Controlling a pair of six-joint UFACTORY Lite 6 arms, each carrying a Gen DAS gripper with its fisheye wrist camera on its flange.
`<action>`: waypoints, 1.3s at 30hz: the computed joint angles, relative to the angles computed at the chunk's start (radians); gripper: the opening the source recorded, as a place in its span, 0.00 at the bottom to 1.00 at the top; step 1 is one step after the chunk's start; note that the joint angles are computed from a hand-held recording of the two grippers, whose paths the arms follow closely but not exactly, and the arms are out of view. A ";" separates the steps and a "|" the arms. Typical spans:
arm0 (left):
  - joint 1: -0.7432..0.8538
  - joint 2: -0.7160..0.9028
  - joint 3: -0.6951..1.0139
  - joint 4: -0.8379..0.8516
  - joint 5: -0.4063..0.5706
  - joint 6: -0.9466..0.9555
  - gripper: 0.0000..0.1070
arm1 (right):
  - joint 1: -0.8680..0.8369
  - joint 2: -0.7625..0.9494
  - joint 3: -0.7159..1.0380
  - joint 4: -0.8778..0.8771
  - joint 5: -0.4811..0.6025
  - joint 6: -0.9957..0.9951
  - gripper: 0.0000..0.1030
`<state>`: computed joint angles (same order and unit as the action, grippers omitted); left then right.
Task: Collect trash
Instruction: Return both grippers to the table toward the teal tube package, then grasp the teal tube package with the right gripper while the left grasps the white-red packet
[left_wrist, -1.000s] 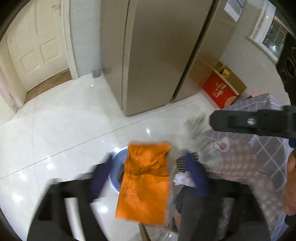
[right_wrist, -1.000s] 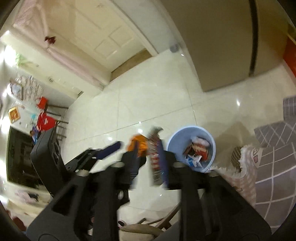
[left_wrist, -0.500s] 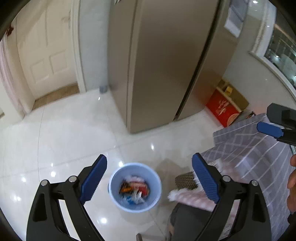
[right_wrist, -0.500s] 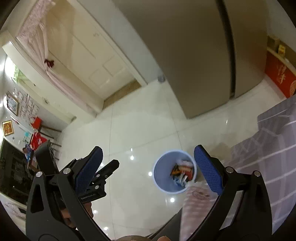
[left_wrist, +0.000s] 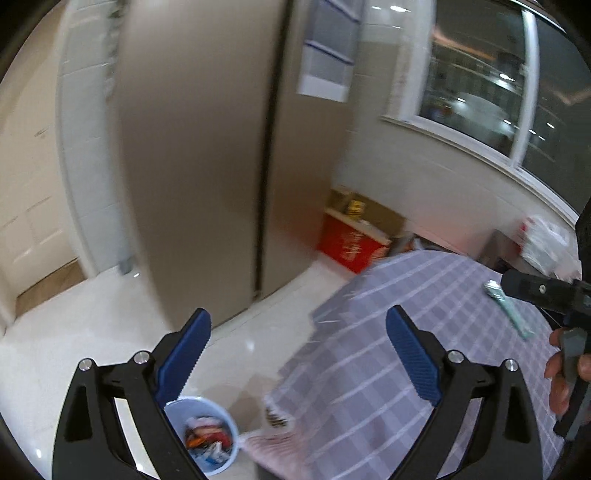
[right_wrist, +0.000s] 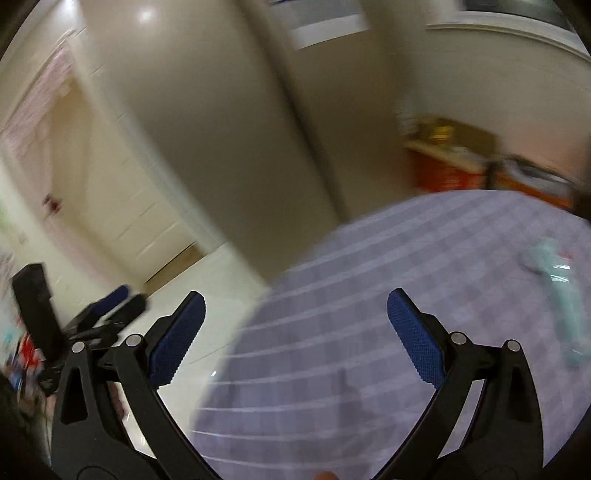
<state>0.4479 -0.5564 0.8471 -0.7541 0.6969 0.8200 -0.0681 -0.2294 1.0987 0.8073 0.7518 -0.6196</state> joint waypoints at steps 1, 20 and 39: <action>-0.101 -0.008 -0.003 0.062 -0.047 -0.092 0.88 | -0.082 -0.011 -0.011 0.008 0.025 -0.036 0.94; -0.900 0.167 0.082 0.951 -0.266 -1.202 0.88 | -0.454 0.323 0.033 -0.194 -0.215 -0.273 0.70; -1.116 0.799 0.617 0.996 -0.258 -1.177 0.88 | -0.795 0.248 0.013 0.162 0.155 -0.579 0.25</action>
<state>-0.6682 0.2422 1.4643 0.2423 0.4393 -0.3572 -0.8628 0.0181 1.1115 0.9689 0.9068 -1.1989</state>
